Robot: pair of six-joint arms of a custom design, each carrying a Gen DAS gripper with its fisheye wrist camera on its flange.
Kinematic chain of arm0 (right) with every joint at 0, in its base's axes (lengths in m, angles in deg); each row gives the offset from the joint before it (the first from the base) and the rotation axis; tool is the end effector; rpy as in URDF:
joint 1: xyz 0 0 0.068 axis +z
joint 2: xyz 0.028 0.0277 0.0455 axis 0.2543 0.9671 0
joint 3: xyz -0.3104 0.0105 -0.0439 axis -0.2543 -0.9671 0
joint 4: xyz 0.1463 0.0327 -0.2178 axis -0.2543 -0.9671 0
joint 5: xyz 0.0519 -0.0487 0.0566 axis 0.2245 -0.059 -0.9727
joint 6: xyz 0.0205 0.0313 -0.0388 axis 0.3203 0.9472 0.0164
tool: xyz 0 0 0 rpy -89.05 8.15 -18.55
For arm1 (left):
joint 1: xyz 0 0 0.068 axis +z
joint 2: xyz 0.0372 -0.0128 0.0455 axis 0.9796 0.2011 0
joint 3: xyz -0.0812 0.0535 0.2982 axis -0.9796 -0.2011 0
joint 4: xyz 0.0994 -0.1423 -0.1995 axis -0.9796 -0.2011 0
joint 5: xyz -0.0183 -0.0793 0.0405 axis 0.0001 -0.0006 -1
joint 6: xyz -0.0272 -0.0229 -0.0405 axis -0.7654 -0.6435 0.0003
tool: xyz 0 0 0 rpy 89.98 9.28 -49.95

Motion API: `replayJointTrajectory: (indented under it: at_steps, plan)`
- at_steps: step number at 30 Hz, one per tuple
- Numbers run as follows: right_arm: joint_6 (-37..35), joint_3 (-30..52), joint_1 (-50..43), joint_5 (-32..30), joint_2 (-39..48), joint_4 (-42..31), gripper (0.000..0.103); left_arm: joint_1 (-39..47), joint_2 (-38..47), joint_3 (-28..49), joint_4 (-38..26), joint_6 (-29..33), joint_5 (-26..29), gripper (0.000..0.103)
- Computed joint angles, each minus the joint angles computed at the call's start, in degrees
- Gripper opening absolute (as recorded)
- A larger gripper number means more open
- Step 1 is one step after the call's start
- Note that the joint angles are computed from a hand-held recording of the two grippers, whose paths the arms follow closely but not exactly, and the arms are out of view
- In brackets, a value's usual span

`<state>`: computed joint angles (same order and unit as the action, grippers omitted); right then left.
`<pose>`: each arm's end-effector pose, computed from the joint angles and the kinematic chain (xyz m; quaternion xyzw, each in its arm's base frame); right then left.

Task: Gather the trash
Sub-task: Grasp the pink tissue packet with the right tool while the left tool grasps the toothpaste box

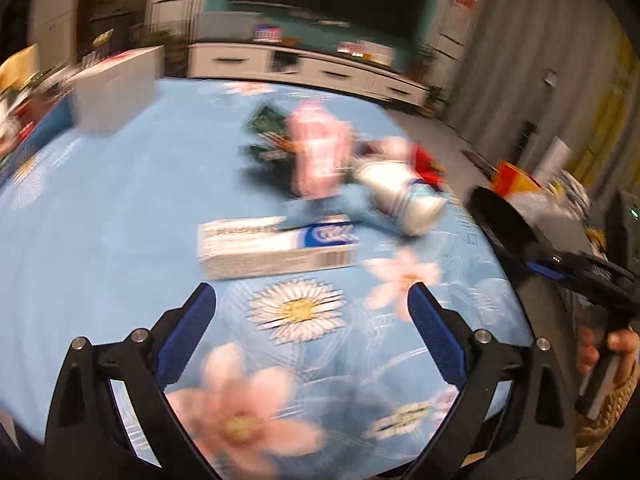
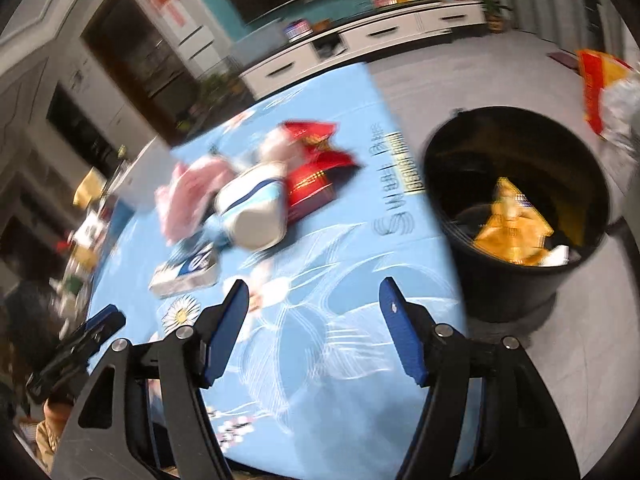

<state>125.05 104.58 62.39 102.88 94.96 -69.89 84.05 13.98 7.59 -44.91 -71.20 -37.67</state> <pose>0.1720 0.1735 0.1478 0.1257 0.9128 0.2030 0.3314 0.2285 0.0081 0.1203 0.0995 0.9202 -0.1507 0.3474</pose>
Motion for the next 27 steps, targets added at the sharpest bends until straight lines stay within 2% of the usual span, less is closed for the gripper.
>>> replayJointTrajectory:
  at_steps: [3, 7, 18, 22, 27]
  plan:
    - [-1.4, 4.9, 1.8, -0.5, 4.6, -1.4, 0.067, 7.3, 2.6, 0.6, -0.4, 2.3, 2.5, 0.096]
    - [-4.1, 11.5, 2.6, -1.7, 8.9, -4.3, 0.067, 10.6, 4.7, 1.4, -0.8, 4.7, 5.5, 0.096]
    - [-10.7, 27.0, 0.3, -8.7, 18.5, -6.7, 0.067, 9.2, 11.3, 4.4, 1.3, 7.1, 7.7, 0.096]
    - [-11.2, 33.2, -1.5, -11.3, 23.2, -7.7, 0.067, 7.5, 13.9, 8.8, -0.6, 10.7, 6.3, 0.096]
    - [-10.7, 40.6, -2.8, -12.4, 28.2, -10.2, 0.067, 5.1, 17.5, 13.4, -0.9, 11.7, 6.1, 0.096]
